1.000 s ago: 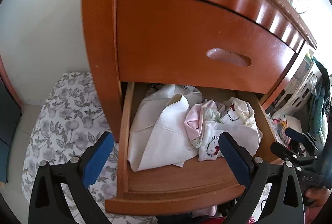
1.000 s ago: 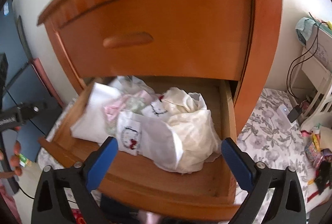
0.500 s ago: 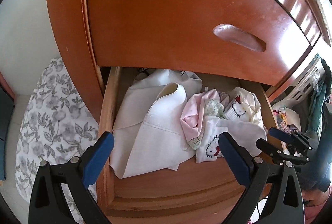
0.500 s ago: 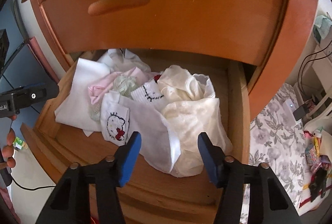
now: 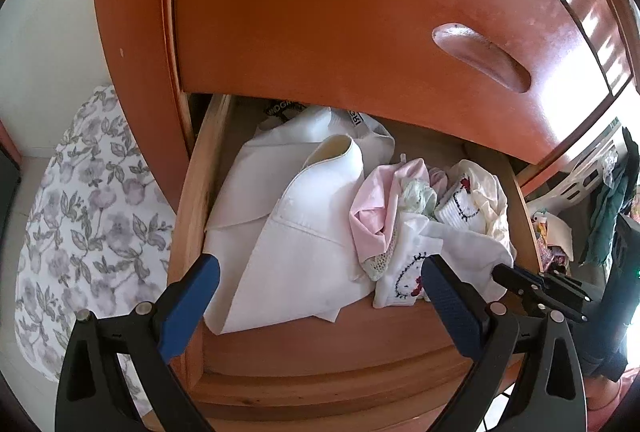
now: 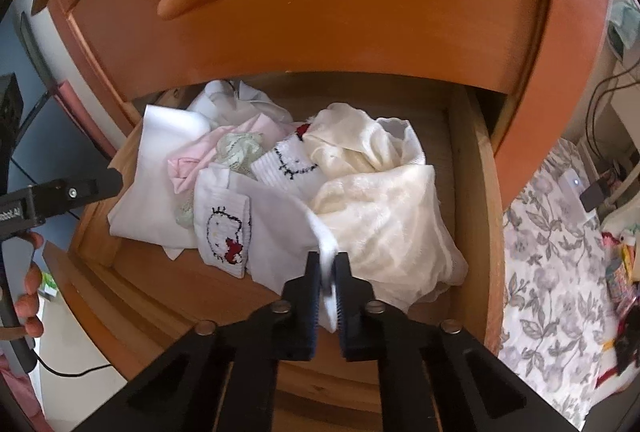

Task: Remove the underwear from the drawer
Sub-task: 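Grasp the white Hello Kitty sock with the right gripper, then grasp the pale green lace cloth with the left gripper while the right gripper holds the sock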

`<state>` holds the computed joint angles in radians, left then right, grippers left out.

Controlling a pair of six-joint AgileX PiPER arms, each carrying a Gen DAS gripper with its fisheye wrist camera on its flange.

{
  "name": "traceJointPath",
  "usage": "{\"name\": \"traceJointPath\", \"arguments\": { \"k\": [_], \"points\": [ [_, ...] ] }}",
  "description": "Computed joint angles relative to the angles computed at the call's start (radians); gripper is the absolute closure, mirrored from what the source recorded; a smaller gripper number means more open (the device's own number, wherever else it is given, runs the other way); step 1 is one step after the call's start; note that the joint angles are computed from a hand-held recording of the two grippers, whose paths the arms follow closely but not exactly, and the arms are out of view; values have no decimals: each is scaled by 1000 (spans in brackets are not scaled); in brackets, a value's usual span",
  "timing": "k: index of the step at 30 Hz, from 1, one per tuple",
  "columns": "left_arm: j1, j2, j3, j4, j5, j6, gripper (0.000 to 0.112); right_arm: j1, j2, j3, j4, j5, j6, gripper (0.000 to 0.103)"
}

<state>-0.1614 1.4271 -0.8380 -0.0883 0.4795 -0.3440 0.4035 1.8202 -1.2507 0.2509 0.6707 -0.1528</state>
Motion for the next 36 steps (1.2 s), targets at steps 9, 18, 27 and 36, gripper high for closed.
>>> {"name": "traceJointPath", "arguments": {
  "k": [9,18,27,36],
  "points": [
    [-24,4,1,1,-9,-7,12,-43,-103,102,114,-28,-97,100],
    [-52,31,-26,54,-2,-60,12,-52,-193,138,26,-95,-1,100],
    [-80,106,-93,43,19,-5,21,-81,-234,129,-16,-103,37,100],
    [-124,250,-214,13,90,77,40,-94,-232,144,9,-92,16,100]
  ]
}}
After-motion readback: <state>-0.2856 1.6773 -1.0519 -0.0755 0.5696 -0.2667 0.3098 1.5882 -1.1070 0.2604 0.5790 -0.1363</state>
